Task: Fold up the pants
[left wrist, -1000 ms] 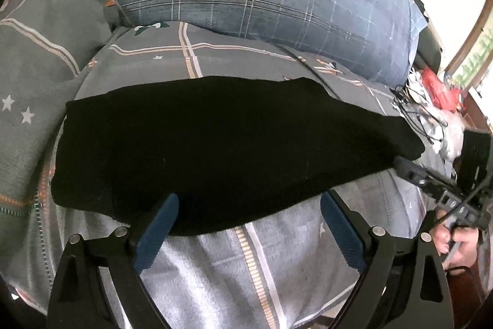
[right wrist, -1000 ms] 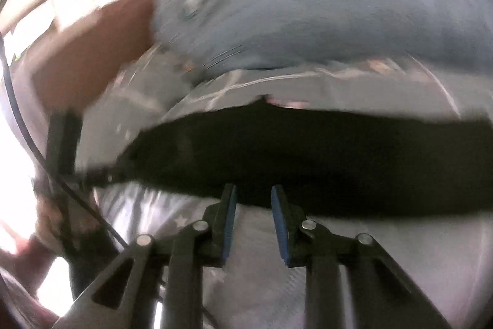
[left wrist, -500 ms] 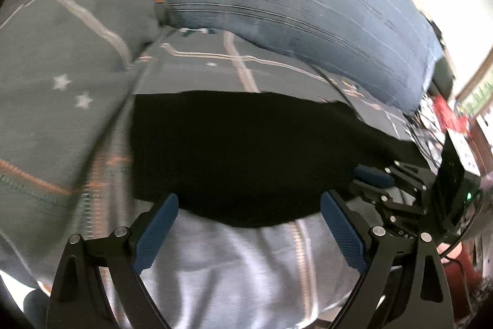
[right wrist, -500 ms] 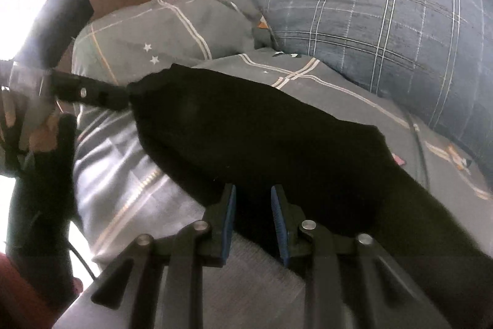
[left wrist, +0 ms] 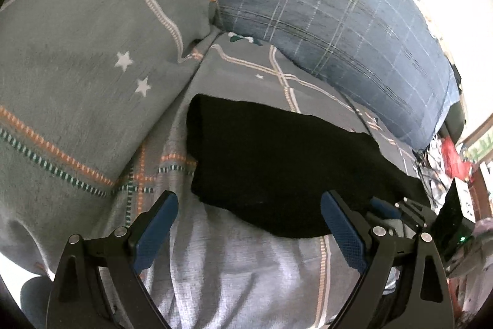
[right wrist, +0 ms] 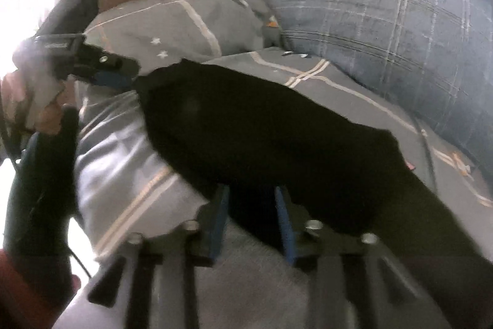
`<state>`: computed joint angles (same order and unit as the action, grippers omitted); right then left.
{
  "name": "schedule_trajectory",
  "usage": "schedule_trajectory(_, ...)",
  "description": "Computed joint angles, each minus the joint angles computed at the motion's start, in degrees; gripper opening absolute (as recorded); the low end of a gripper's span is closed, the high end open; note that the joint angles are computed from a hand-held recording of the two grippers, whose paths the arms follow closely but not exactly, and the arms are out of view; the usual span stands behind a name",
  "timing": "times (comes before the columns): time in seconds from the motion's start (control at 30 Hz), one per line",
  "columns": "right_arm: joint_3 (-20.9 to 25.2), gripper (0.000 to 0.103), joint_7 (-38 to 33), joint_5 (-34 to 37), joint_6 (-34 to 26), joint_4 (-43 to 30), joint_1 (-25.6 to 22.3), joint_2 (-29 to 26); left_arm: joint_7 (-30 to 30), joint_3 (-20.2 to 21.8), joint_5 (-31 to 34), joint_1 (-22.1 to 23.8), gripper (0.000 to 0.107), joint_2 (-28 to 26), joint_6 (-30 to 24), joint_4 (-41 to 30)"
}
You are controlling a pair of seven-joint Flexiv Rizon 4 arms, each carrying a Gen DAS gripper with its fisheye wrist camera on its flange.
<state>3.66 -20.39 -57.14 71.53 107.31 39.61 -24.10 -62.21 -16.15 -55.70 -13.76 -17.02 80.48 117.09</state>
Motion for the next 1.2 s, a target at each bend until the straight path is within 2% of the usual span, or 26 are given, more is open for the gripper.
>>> schedule_trajectory(0.07, -0.1, 0.01, 1.7, 0.9, 1.2, -0.1, -0.5, -0.1, -1.1, 0.4, 0.2, 0.0, 0.094, -0.2, -0.5, 0.0)
schedule_trajectory(0.1, -0.1, 0.005, 2.0, 1.2, 2.1, 0.1, -0.7, 0.1, -1.3, 0.4, 0.2, 0.1, 0.094, -0.2, -0.5, -0.1)
schedule_trajectory(0.27, 1.9, 0.004, -0.9, 4.9, 3.7, 0.7, -1.5, 1.6, -0.4, -0.6, -1.3, 0.7, 0.094, -0.2, 0.6, -0.2)
schedule_trajectory(0.47, 1.3, 0.006, -2.4, 6.7, 1.2, 0.7, 0.3, 0.6, 1.9, -1.0, -5.3, 0.6, 0.095, -0.3, 1.3, -0.4)
schedule_trajectory(0.57, -0.3, 0.021, 0.8, 3.7, 2.0, 1.1, 1.5, 1.1, 3.8, -1.6, -7.5, 0.7, 0.095, -0.7, 1.8, -0.9)
schedule_trajectory(0.63, -1.7, 0.041, 2.1, -1.2, 3.9, 1.1, 2.3, 1.7, 4.7, -1.4, -8.2, 0.5, 0.096, -1.2, 1.3, -1.5)
schedule_trajectory(0.73, -1.8, 0.047, 1.7, -7.1, 3.5, -1.5, 3.1, 0.5, 2.1, 0.2, -4.6, -0.1, 0.096, -2.8, 0.6, -3.1)
schedule_trajectory(0.83, -0.7, 0.047, -3.0, -6.8, 0.4, -5.7, 3.9, -3.0, 0.7, -0.4, -2.6, 0.5, 0.096, -4.1, 0.0, -4.5)
schedule_trajectory(1.0, -1.0, 0.047, -11.4, -4.4, -2.1, -11.7, 5.6, -8.7, -2.6, -0.2, 3.9, 1.2, 0.096, -7.1, -3.7, -8.2)
schedule_trajectory(1.07, -1.2, 0.046, -15.9, -2.7, -6.0, -13.9, 6.8, -10.5, -3.9, 0.2, 7.1, 1.2, 0.096, -8.4, -5.1, -10.0)
schedule_trajectory(1.17, -1.1, 0.043, -17.8, 0.9, -6.2, -16.4, 6.5, -11.8, -5.7, 0.1, 10.2, 1.9, 0.096, -9.9, -6.4, -12.4)
schedule_trajectory(1.2, -0.7, 0.038, -18.1, 3.3, -6.2, -17.3, 6.0, -12.2, -6.0, -0.5, 10.2, 2.5, 0.096, -10.2, -6.9, -13.1)
